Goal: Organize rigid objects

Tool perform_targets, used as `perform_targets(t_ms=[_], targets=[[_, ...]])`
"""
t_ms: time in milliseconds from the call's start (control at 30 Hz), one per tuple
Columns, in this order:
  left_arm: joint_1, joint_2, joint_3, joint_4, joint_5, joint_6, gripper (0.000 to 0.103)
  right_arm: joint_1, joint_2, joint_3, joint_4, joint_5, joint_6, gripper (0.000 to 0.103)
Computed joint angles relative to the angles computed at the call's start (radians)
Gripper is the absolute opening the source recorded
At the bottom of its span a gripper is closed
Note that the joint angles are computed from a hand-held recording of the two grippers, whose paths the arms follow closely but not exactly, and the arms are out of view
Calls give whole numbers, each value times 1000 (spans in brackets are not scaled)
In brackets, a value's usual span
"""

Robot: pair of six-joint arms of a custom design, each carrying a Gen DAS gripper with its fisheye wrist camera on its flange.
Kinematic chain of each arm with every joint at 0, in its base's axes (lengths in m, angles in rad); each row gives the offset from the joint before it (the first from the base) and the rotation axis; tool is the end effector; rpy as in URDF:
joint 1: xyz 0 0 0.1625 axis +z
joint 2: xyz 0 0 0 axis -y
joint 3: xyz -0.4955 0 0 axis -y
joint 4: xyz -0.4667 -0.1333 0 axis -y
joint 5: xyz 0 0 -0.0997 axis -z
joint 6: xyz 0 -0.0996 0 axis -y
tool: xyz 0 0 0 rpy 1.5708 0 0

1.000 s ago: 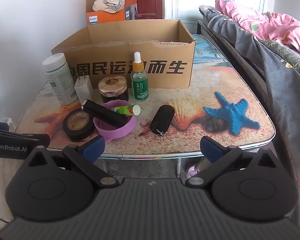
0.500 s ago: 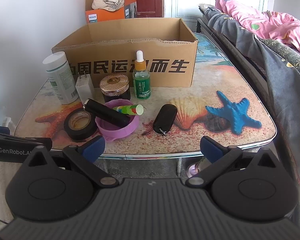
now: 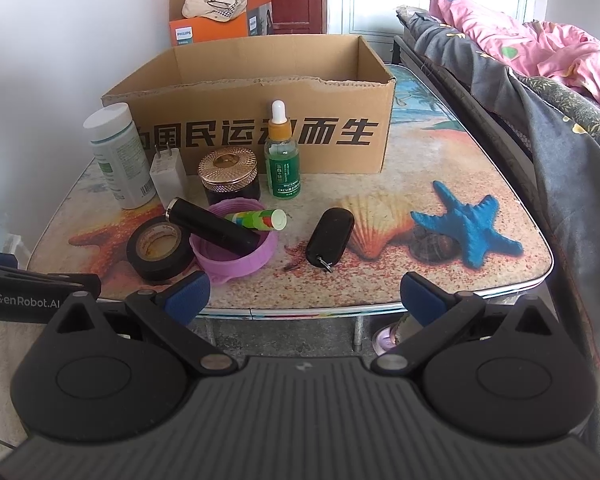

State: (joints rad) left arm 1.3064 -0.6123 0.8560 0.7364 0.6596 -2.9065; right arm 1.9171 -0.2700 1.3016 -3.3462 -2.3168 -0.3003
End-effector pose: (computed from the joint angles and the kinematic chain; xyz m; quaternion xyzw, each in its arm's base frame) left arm -0.0069 -0.8368 0.2285 0.0882 0.8641 -0.2675 0.4171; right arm 0.3469 -0.7679 -0.0921 0.1501 -0.8647 0.3461 0.3316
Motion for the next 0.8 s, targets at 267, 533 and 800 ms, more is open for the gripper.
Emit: perform_targets(t_ms=[267, 533, 800], targets=[[3, -2, 0, -4, -4, -2, 103, 0, -1, 2, -5, 6, -1, 102], [0, 0, 0, -3, -9, -7, 103, 1, -1, 4, -16, 8, -9, 102], [0, 1, 0, -2, -9, -7, 103, 1, -2, 5, -16, 8, -5, 102]])
